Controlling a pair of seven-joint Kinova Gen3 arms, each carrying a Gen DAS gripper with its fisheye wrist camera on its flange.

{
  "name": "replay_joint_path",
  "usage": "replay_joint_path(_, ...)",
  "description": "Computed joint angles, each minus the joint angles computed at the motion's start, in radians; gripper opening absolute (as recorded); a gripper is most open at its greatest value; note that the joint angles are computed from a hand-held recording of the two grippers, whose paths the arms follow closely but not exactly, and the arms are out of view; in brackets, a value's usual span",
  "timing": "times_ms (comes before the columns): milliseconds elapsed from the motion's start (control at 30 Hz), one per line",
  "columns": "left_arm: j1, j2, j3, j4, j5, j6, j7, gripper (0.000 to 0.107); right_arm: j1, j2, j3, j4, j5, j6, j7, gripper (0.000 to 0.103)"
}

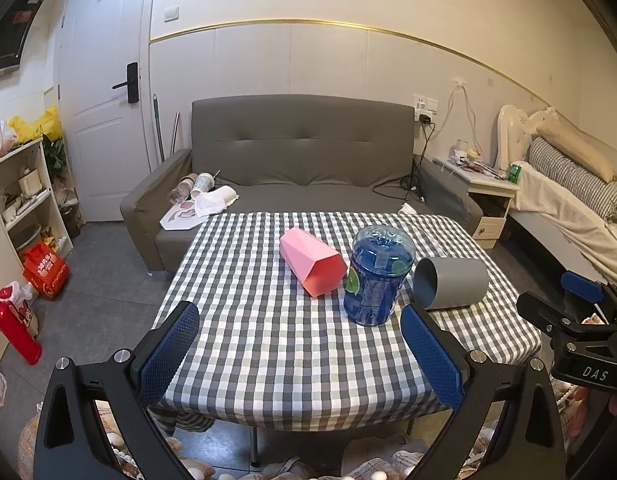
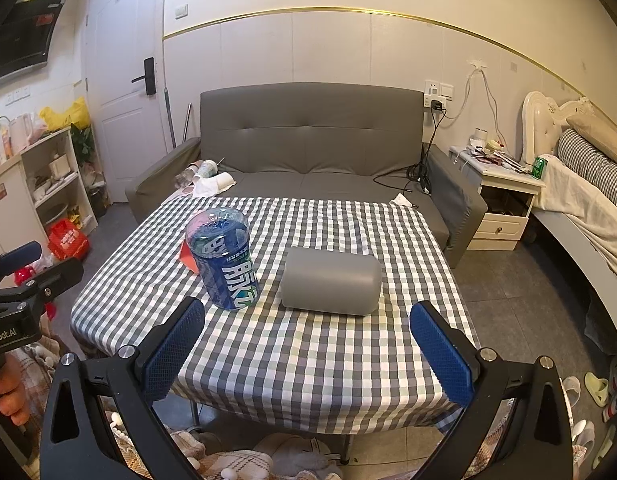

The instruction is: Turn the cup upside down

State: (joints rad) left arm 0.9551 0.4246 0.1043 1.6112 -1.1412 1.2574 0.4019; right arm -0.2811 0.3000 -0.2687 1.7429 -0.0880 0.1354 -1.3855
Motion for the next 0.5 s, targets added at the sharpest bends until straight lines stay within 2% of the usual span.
replay_joint_path(500, 0.0, 0.0, 0.0, 0.0, -0.001, 0.01, 0.007, 0.103, -0.02, 0.006, 0.024, -0.006, 0.011, 0.008, -0.007, 0.103)
